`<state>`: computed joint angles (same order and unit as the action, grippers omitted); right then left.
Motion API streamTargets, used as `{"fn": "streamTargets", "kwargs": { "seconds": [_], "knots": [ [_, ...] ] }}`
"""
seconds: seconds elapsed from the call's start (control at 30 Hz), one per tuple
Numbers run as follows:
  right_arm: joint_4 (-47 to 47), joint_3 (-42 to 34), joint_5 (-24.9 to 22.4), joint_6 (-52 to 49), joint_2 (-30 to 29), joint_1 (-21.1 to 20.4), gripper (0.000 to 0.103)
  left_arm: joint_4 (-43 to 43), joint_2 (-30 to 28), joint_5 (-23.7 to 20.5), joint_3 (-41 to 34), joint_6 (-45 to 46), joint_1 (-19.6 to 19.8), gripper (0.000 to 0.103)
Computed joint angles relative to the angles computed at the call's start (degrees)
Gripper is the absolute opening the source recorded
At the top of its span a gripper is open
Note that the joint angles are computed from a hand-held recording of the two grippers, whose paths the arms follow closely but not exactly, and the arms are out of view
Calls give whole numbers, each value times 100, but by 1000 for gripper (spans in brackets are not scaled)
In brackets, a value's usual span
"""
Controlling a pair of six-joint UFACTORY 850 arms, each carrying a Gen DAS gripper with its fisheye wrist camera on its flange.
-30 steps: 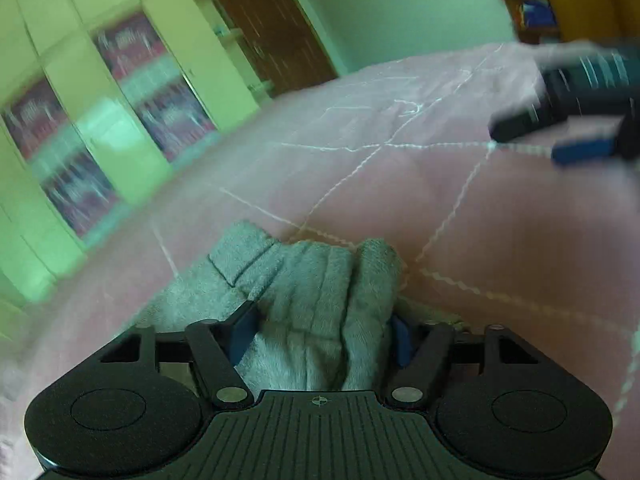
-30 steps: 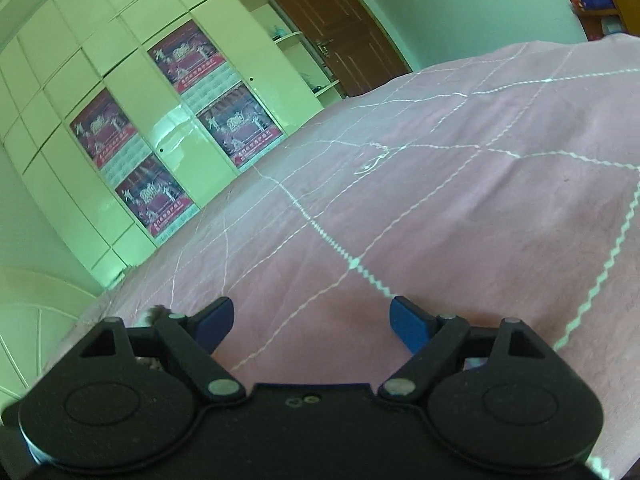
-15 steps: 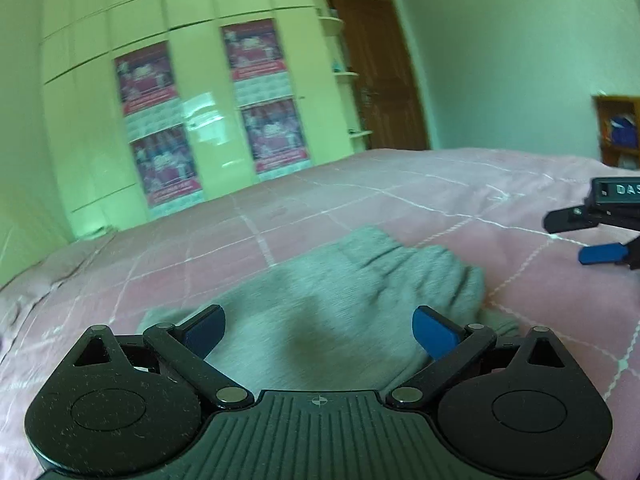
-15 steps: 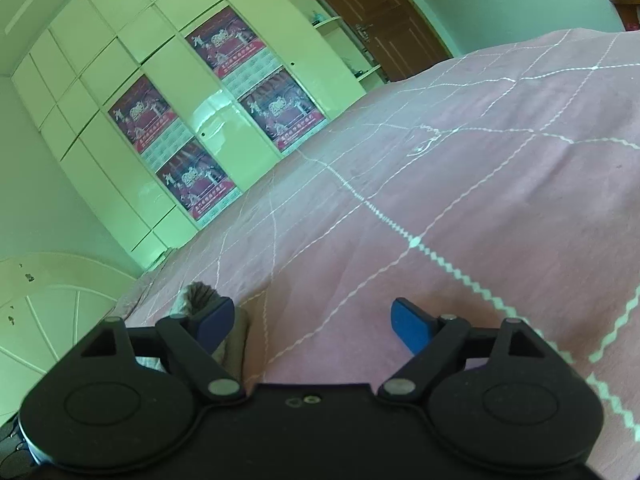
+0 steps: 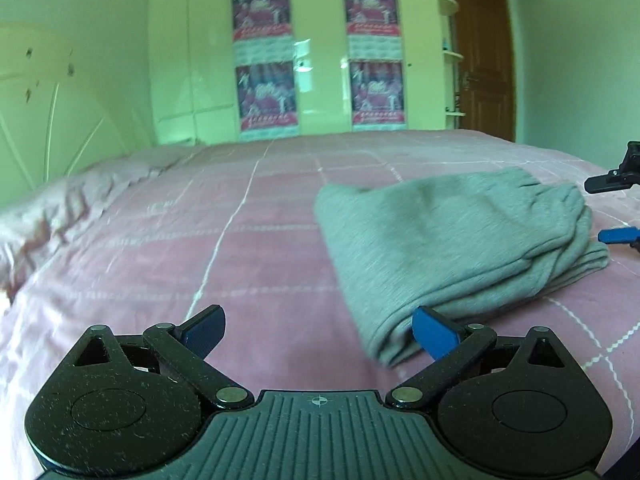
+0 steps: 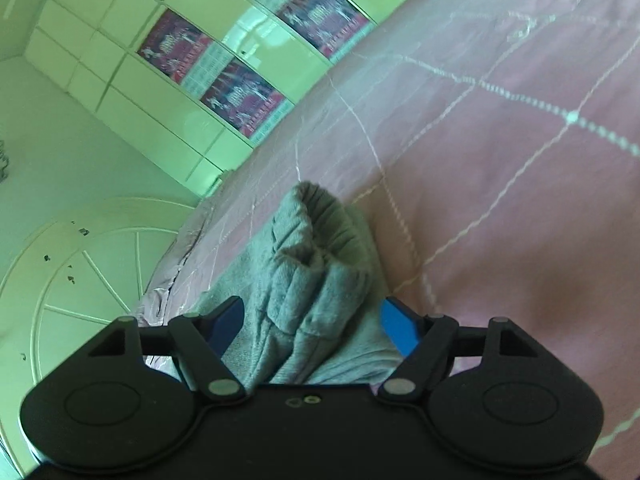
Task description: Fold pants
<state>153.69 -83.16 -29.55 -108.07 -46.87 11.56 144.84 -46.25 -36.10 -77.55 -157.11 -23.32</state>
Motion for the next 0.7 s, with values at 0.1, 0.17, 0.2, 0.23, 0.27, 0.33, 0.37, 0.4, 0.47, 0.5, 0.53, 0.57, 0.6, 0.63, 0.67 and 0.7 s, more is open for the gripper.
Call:
{"fn": "streamTargets", "kwargs": {
  "seconds": [0.1,0.17,0.2,0.23,0.27,0.33,0.37,0.4,0.47,0.5,0.53,0.57,0.6,0.63,0.67,0.7],
  "knots": [
    [235,-175,32,199,-118,78,69,231,-85,174,-92,-236,81,99],
    [297,-210,-323,276,-175,99,71,87,-223,463,-395,64,129,99],
    [320,-327,-211,271,-232,125,72,-133,-282,599,-523,317,125,99],
    [133,-494,63,496,-304,147,72,-188,-316,708,-572,392,136,99],
    [-187,-667,355,844,-383,161,70,-123,-331,788,-589,316,152,99],
    [-214,-796,602,820,-433,210,69,83,-346,815,-611,118,157,99],
    [-10,-810,649,545,-429,244,65,4,-387,784,-683,229,150,99],
    [106,-852,801,355,-429,279,62,13,-419,789,-740,239,153,99],
    [303,-992,1212,40,-456,346,52,-84,-552,839,-932,279,155,99],
    [240,-1057,1303,77,-478,357,52,-201,-621,875,-1037,392,150,99],
    [306,-1091,1383,-19,-476,372,42,-253,-673,828,-1099,453,138,99],
    [323,-1111,1443,-139,-455,388,37,-462,-710,747,-1158,602,117,99],
    [378,-1056,1331,-310,-398,396,35,-911,-745,569,-1206,793,83,99],
    [421,-922,1001,-529,-301,399,33,-1234,-725,349,-1171,744,61,99],
    [521,-789,730,-780,-189,411,32,-1317,-676,175,-1068,467,49,99],
    [695,-591,350,-1093,-38,422,32,-1284,-636,89,-974,293,54,99]
  ]
}}
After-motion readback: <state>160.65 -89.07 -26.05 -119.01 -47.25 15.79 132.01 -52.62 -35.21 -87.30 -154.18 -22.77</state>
